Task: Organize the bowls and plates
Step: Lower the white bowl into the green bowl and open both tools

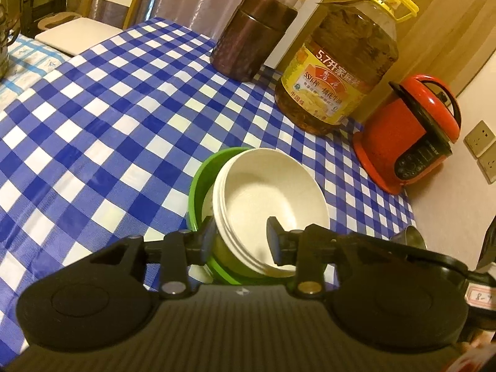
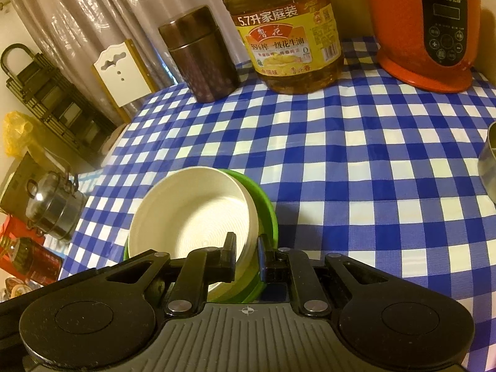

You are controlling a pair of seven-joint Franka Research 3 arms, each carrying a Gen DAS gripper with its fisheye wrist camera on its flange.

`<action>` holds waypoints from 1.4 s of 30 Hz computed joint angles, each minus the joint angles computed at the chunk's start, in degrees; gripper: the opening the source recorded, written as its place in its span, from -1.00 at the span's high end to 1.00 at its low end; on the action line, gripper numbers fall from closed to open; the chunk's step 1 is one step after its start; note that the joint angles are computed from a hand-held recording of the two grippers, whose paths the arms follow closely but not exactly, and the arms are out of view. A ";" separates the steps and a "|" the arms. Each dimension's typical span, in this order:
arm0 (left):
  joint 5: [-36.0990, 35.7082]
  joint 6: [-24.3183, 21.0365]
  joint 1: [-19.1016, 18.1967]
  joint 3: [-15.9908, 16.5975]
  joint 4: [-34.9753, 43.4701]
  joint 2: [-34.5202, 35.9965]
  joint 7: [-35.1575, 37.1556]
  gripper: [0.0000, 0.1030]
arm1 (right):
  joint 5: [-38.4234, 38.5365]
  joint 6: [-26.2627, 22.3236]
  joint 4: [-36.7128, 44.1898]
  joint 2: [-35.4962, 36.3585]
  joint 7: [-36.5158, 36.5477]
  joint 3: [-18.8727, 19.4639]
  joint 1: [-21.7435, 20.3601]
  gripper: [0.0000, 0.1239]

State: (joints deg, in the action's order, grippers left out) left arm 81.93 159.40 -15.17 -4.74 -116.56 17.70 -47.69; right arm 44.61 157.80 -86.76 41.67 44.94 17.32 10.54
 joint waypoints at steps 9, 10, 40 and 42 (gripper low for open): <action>4.70 -2.13 -0.57 -0.40 -1.43 -1.63 -5.17 0.34 | 2.28 -0.96 0.68 0.82 -2.33 1.92 -1.72 0.58; 5.05 -2.79 -0.57 -0.67 -1.63 -1.92 -5.55 0.34 | 3.16 -0.66 0.42 0.67 -3.01 2.30 -2.05 0.58; 11.55 -6.82 1.54 -3.23 -4.71 -3.76 -14.90 0.34 | 4.39 1.90 2.24 2.36 -4.21 0.18 0.57 0.83; 11.35 -6.93 1.48 -3.28 -4.77 -3.91 -14.49 0.34 | 4.63 2.17 1.79 2.17 -4.93 1.44 -0.53 0.83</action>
State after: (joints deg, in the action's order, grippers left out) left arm 93.28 152.47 -13.69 -8.02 -121.33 13.79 -62.17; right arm 49.24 159.97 -84.98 43.84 40.01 18.77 10.01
